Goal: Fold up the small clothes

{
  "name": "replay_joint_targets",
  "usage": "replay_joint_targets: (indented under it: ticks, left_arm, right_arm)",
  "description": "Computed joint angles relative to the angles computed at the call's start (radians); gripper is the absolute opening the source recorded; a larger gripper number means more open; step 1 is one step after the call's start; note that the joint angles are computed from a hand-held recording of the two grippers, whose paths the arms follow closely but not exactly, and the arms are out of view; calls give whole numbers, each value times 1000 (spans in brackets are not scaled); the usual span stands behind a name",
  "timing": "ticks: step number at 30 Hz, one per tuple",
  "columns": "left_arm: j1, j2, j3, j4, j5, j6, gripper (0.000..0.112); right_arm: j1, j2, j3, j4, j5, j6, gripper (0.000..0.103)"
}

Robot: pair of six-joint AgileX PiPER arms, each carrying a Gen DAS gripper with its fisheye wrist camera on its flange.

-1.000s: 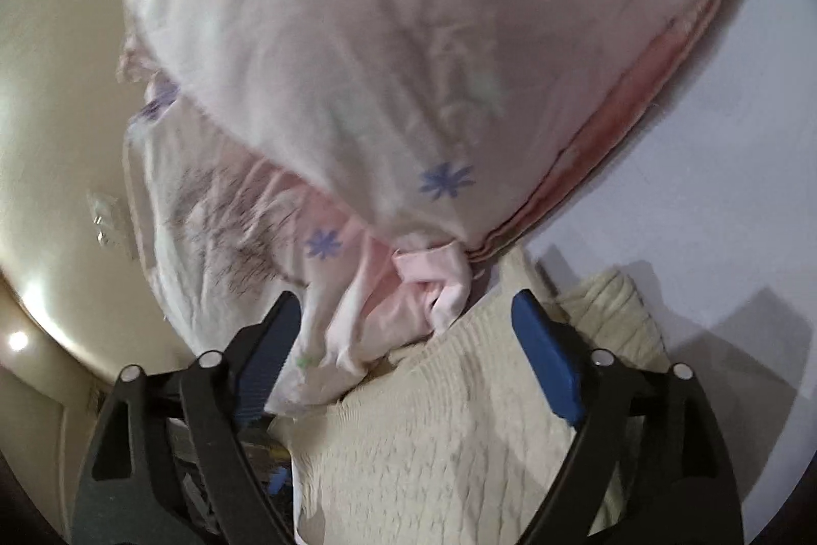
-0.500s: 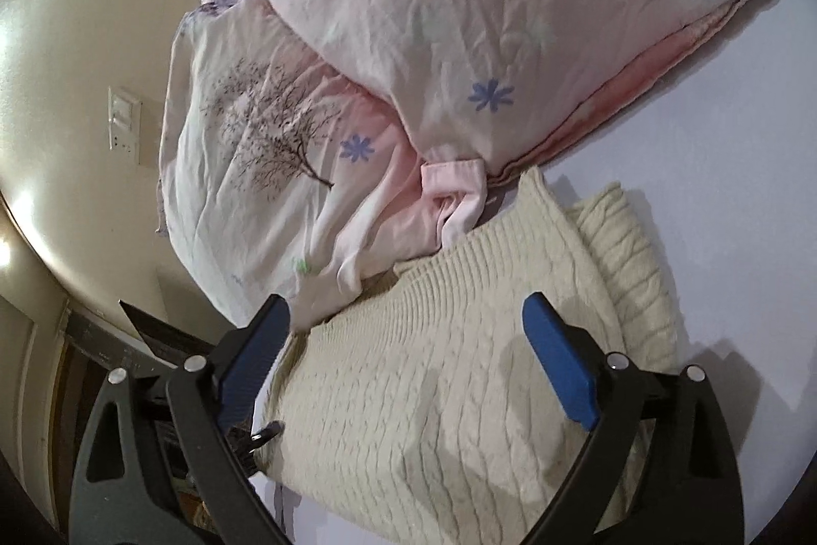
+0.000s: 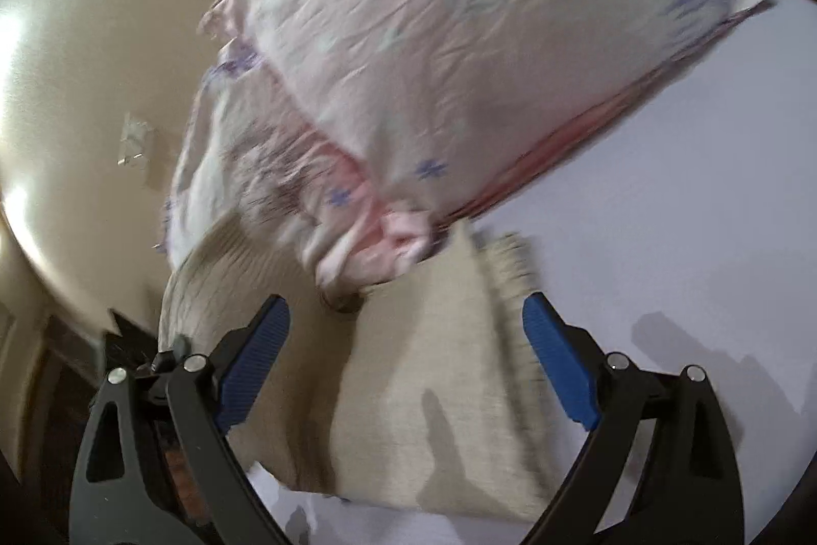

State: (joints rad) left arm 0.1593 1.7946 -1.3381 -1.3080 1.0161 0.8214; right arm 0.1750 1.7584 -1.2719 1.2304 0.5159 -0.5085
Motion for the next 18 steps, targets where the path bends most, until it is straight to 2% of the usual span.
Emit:
replay_joint_targets:
  ticks: [1, 2, 4, 5, 7, 9, 11, 14, 16, 18]
  left_arm:
    - [-88, 45, -62, 65, -45, -20, 19]
    - [-136, 74, -94, 90, -50, -37, 19]
    - [-155, 107, -125, 20, 49, -3, 19]
    - [-134, 76, -83, -32, 74, 71, 19]
    - [-71, -33, 27, -69, 38, 180, 32]
    - [4, -144, 128, -17, -73, 186, 67]
    - [73, -194, 186, 108, -149, 119, 70]
    - [177, -167, 222, 263, -153, 12, 73]
    - [198, -117, 211, 272, -131, -23, 74]
    - [178, -85, 210, 286, -147, -38, 83]
  right_arm:
    - [-11, -3, 5, -14, 4, 21, 92]
    - [-27, -2, 1, -53, 22, 60, 92]
    - [-57, 10, -29, -113, 95, 107, 92]
    - [-64, 17, -46, -139, 122, 117, 95]
    - [-74, 57, -110, -196, 197, 142, 99]
    - [-74, 118, -185, -220, 272, 173, 99]
    - [-57, 211, -305, -279, 357, 236, 99]
    - [-13, 341, -490, -422, 445, 366, 99]
    - [7, 379, -540, -462, 460, 394, 100]
    - [18, 378, -543, -483, 450, 393, 99]
